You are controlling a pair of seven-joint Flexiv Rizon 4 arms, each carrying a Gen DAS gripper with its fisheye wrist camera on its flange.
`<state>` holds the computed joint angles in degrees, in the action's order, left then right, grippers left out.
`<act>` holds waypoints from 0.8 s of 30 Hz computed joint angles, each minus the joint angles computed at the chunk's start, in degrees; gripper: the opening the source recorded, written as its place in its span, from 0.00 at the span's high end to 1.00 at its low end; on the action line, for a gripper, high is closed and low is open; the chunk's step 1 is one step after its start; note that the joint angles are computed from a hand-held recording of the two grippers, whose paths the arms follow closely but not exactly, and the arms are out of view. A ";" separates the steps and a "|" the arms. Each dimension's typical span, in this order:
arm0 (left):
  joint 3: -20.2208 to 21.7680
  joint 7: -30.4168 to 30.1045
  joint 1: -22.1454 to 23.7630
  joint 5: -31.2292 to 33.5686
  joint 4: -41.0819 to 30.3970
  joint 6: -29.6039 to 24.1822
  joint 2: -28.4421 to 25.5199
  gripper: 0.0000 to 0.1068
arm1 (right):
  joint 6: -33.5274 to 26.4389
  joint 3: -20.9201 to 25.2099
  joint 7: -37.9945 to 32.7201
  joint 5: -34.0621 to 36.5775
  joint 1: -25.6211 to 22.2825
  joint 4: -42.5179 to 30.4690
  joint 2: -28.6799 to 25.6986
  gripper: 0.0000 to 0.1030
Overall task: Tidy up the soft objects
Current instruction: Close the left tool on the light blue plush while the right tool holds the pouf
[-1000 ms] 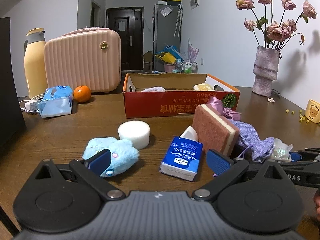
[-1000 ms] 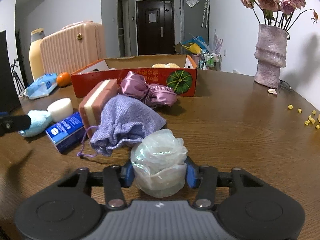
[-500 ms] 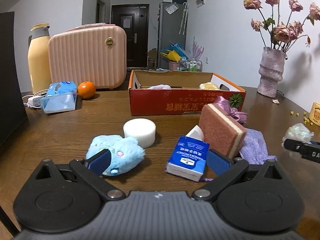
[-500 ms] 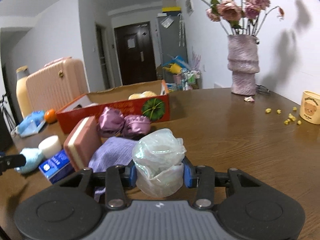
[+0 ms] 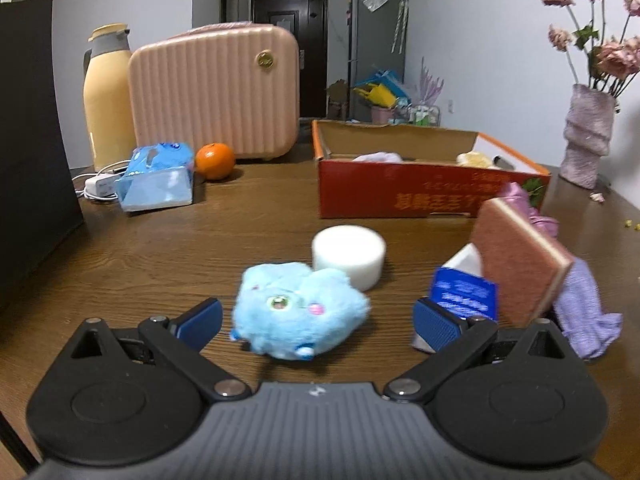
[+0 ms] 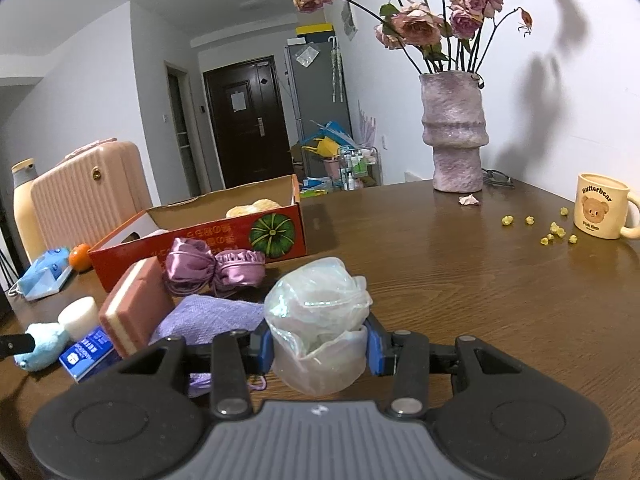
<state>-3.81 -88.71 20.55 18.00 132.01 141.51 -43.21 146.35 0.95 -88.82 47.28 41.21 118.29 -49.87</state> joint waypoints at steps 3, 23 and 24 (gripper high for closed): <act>0.17 0.74 0.36 -0.02 -1.38 -1.81 -0.47 0.04 | -0.23 -0.08 -0.35 0.06 0.11 -0.10 -0.05 0.59; -6.79 4.28 7.30 4.51 -9.64 -13.28 -3.94 0.04 | -3.16 -1.14 -2.78 1.84 1.15 -1.26 0.15 0.58; -7.31 4.39 7.77 4.82 -9.87 -13.73 -4.06 0.04 | -3.23 -1.20 -2.89 1.90 1.21 -1.30 0.13 0.58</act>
